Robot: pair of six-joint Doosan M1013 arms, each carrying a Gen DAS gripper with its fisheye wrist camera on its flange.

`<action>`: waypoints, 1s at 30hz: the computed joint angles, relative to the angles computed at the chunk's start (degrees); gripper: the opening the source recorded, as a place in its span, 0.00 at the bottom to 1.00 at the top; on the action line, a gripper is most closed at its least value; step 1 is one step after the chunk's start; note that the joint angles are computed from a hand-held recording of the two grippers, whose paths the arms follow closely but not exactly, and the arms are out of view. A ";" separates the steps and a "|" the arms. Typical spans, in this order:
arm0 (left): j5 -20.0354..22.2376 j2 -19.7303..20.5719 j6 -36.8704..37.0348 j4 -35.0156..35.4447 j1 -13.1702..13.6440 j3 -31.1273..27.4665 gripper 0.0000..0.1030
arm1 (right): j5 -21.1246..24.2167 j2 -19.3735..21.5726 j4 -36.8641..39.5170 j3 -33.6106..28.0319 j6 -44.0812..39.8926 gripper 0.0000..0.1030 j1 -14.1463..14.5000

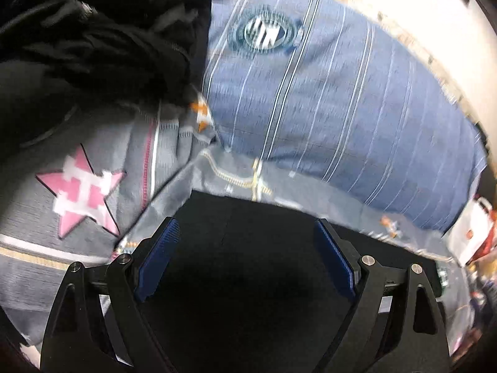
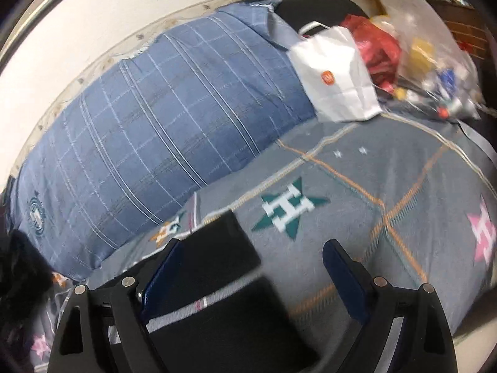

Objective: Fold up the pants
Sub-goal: 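Close the right gripper on the pants edge near the left gripper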

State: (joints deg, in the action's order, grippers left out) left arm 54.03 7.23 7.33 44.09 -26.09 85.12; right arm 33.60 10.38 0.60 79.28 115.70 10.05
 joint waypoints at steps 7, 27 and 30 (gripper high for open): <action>-1.10 2.45 6.73 -7.32 1.38 -2.59 0.85 | 26.36 14.13 27.95 -22.84 -18.88 0.84 -5.70; -5.03 2.57 7.56 -14.30 3.28 -2.42 0.85 | 51.39 31.53 20.56 -47.68 -18.53 0.12 -3.54; -5.33 2.18 6.80 -14.39 3.49 -1.86 0.85 | 48.78 29.97 19.79 -44.82 -21.07 0.06 -3.26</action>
